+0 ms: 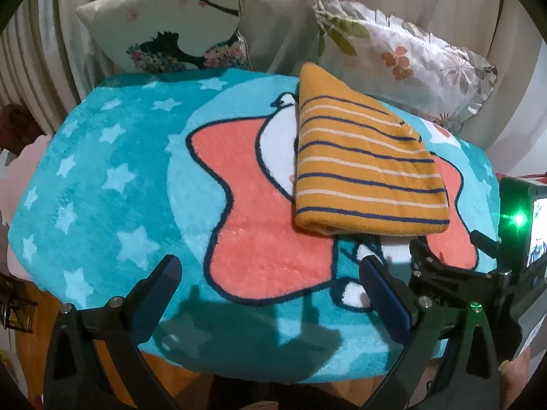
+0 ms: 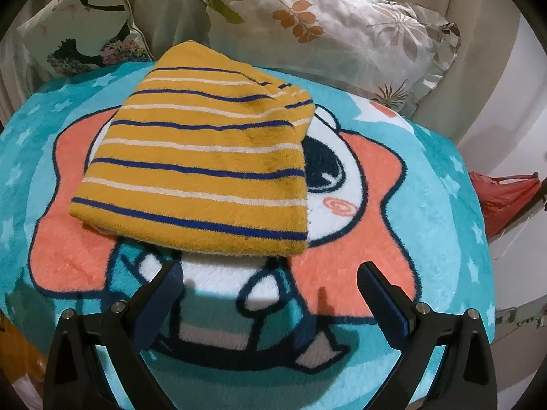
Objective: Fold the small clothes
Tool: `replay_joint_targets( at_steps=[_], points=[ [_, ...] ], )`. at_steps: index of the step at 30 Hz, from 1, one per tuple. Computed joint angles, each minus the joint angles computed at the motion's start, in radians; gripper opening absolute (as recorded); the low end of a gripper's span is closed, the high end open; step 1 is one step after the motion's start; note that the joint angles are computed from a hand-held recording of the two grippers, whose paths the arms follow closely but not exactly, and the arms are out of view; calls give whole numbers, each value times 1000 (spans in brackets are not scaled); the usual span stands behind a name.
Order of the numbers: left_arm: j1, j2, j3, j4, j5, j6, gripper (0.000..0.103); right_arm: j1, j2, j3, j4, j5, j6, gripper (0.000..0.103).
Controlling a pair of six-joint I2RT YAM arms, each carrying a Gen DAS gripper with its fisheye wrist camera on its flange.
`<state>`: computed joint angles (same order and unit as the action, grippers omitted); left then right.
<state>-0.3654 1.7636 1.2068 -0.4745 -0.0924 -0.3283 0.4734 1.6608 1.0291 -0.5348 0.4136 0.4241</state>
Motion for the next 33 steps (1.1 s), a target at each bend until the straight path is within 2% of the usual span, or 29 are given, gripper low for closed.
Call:
replay_joint_targets(
  at_steps=[20,33],
  points=[
    [3,121,148,-112,3,15,103,-44,79,55,-21,-45,18,103],
    [35,195,259,-159,34,53,103,-36,136,149,-67,-38,50,103]
  ],
)
